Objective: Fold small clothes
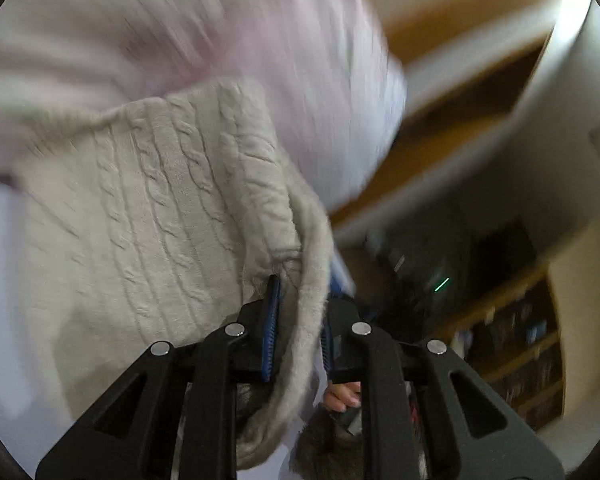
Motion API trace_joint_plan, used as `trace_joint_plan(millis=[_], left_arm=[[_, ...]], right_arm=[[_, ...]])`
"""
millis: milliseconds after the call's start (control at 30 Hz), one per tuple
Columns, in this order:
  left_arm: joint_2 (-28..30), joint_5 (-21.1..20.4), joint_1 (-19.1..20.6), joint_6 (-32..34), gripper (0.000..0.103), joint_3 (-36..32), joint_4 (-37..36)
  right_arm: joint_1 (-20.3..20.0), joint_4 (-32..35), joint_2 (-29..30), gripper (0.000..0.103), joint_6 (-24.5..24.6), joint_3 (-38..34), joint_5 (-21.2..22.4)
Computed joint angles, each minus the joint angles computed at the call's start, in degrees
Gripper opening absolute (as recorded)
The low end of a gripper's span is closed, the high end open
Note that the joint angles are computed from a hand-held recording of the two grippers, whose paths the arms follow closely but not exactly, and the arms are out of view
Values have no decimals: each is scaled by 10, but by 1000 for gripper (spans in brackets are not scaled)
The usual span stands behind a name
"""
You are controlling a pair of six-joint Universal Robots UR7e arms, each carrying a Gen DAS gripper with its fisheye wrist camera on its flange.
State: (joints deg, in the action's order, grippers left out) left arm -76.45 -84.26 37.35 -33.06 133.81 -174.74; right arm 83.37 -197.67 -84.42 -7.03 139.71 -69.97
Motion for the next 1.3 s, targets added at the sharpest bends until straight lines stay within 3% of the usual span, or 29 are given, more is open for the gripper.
trace_joint_plan(millis=[33, 100, 167, 200, 233, 300, 400, 433, 467, 533, 700, 733, 767, 800, 900, 967, 1033, 1067, 1133, 1200, 1233, 1300], left_arm=[[57, -41, 12, 10, 19, -31, 24], [111, -128, 34, 23, 19, -54, 13], [107, -158, 34, 33, 20, -43, -25], [88, -142, 25, 42, 29, -30, -40], [45, -102, 14, 50, 57, -5, -56], [-24, 18, -20, 31, 93, 34, -54], [-127, 194, -49, -5, 93, 68, 60], [-145, 226, -46, -37, 93, 70, 110], [-153, 233, -40, -61, 93, 73, 139], [-154, 204, -12, -84, 93, 69, 181], [-123, 152, 11, -83, 96, 81, 183], [-118, 163, 2, -74, 96, 88, 161], [-108, 150, 3, -67, 96, 86, 155], [-103, 149, 2, -64, 94, 86, 148], [-94, 142, -3, -69, 61, 69, 162], [-145, 126, -9, -66, 53, 80, 189], [-228, 167, -52, -76, 53, 95, 270], [-264, 193, -75, -87, 53, 102, 312], [-326, 242, -111, -124, 60, 108, 420], [-350, 259, -116, -154, 66, 109, 480], [-372, 268, -123, -172, 71, 112, 503], [-413, 325, -169, -230, 75, 118, 567]], right_arm=[[5, 13, -5, 101, -6, -6, -25], [2, 38, -12, 101, -9, -12, -37], [-8, 92, -24, 101, -6, -22, -28], [-9, 117, -27, 101, -3, -28, -30], [-2, 157, -27, 101, 2, -39, -52], [21, 226, -16, 101, 7, -65, -114], [47, 297, 12, 101, 12, -95, -182], [53, 314, 23, 101, 13, -102, -199], [58, 325, 31, 101, 12, -107, -211], [67, 336, 45, 101, 7, -113, -232], [77, 296, 52, 100, -22, -94, -247], [77, 291, 52, 96, -27, -90, -243], [77, 289, 52, 81, -31, -86, -244], [78, 291, 56, 55, -28, -87, -238], [64, 284, 61, 42, -19, -76, -180], [57, 300, 45, 39, -33, -59, -115], [67, 313, 46, 39, -53, -49, -85], [83, 308, 58, 39, -63, -46, -94], [128, 279, 95, 45, -65, -51, -156], [167, 213, 121, 63, -49, -52, -249], [177, 174, 122, 65, -37, -44, -276], [177, 101, 104, 65, -38, -18, -265]])
